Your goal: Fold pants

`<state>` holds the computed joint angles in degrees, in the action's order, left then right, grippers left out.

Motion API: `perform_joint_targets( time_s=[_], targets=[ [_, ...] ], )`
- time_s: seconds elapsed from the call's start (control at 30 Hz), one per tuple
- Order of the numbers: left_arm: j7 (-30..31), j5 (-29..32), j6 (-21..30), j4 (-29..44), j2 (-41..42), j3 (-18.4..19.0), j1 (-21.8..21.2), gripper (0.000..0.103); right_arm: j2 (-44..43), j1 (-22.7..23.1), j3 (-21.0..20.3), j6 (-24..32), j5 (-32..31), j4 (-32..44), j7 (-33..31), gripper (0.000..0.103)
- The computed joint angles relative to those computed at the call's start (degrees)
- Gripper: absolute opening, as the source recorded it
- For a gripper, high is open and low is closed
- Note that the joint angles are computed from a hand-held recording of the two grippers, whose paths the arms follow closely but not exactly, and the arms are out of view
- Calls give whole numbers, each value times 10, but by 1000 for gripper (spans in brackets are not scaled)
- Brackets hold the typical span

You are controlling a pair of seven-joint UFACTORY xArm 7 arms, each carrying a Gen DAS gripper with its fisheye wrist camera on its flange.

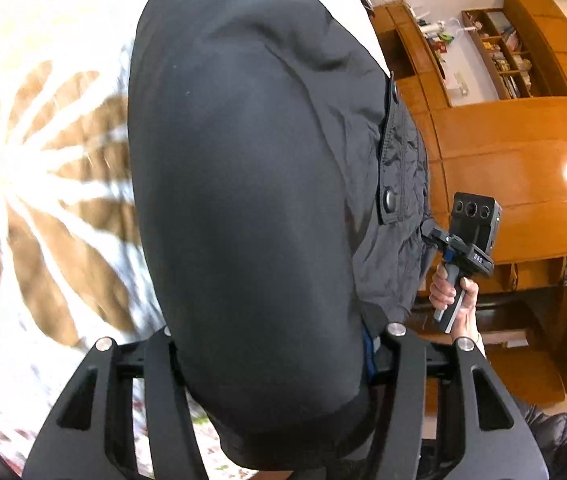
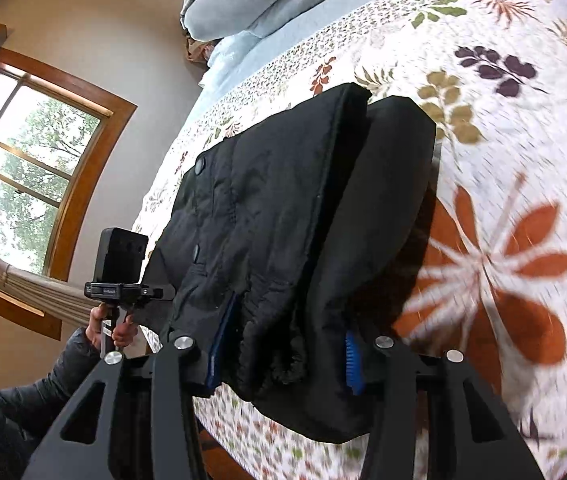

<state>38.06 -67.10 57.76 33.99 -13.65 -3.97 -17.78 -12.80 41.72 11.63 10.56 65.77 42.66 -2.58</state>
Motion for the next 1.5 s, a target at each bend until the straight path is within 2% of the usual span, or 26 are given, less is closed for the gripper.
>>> perform_joint_targets(
  time_s=[0.1, 0.4, 0.73, 1.07, 1.13, 1.3, 1.33, 1.47, 1.5],
  targets=[
    [-2, 9, -2, 13, 12, 7, 11, 54, 26, -1, -9, 2, 31, 25, -37, 47],
    [14, 14, 1, 40, 49, 14, 41, 59, 66, -44, 12, 21, 90, 64, -113, 47],
    [17, 9, 5, 39, 48, 5, 44, 64, 41, -58, 27, 28, 188, 35, -188, 50],
    [-14, 21, 0, 49, 40, 2, 36, 65, 49, -65, 34, 16, 184, 42, -158, 58],
    [-20, 25, -2, 49, 37, 1, 34, 67, 44, -66, 36, 15, 154, 38, -128, 61],
    [-41, 54, -17, 33, 6, 3, 32, 72, 2, -66, 39, -5, 12, 1, 20, 68],
    [-47, 61, -21, 27, -6, 4, 32, 74, -10, -62, 38, -13, 15, -8, 25, 73],
    [-71, 89, -34, 5, -54, 14, 30, 77, -54, 8, -10, -48, 97, -29, -32, 76],
    [-79, 96, -38, -1, -68, 16, 30, 78, -60, 6, -4, -48, 95, -31, -27, 77]
  ],
)
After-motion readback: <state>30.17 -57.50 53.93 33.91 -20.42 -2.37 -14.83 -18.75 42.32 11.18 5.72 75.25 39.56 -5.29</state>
